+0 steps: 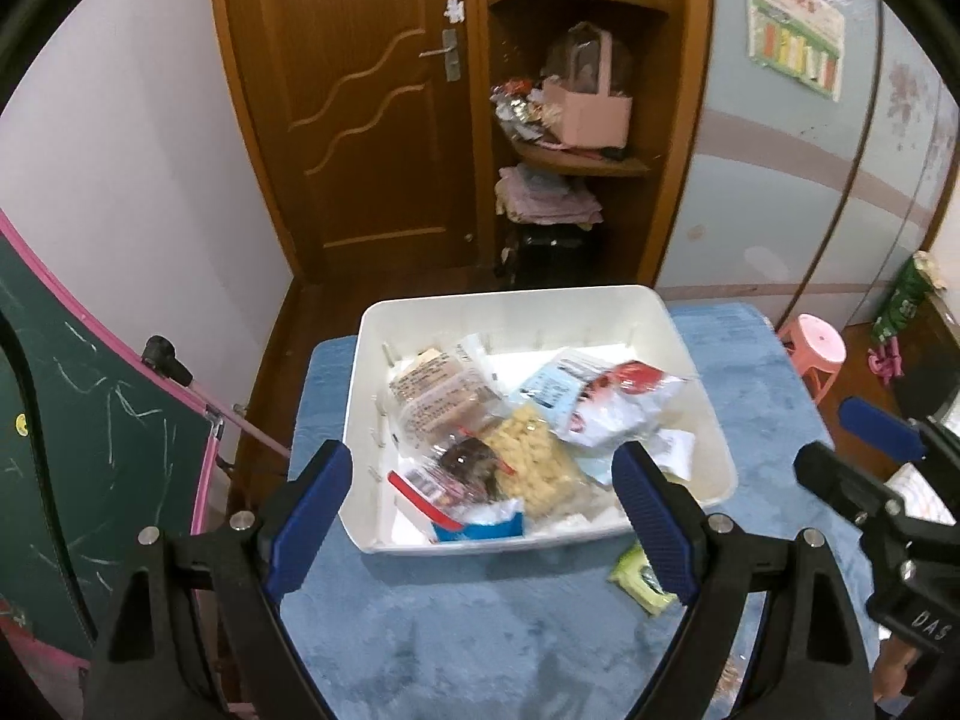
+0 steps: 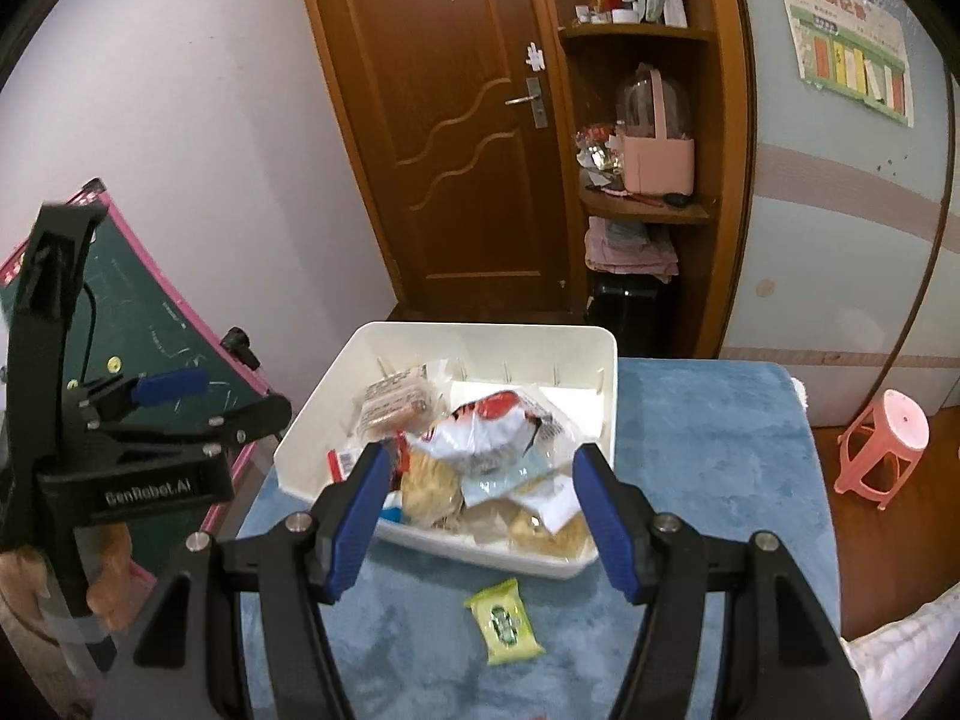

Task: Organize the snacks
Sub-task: 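Move both tools back toward the green packet and clear peanut packet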

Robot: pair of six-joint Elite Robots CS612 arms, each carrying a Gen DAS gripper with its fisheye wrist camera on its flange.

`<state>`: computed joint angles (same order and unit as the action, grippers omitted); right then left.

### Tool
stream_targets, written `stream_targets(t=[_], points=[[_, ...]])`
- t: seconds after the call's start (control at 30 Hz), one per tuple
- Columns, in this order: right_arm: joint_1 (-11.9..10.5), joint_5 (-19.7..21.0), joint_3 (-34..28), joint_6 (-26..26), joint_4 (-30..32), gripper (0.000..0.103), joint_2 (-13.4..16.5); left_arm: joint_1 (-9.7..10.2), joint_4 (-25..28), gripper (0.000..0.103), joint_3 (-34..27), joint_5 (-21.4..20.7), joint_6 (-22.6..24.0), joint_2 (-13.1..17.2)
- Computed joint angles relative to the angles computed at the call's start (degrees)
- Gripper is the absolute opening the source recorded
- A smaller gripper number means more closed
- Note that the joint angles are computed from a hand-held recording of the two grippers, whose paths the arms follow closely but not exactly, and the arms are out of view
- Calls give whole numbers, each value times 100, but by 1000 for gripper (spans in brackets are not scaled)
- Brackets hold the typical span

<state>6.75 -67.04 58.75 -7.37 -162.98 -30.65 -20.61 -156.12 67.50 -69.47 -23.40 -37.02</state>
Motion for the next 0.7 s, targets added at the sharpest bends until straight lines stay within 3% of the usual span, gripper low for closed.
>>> stream_targets(t=[0.23,0.37,0.7], points=[[-92,41,1043,-300,-614,64,-516,-237,-573,88,626,-141,181,-350],[-136,-78,1544,-524,-992,64,-727,-366,-639,88,801,-206,149,-420],[-317,137,2193,-932,-1119,64,-891,-649,-802,88,976,-138,204,-353]])
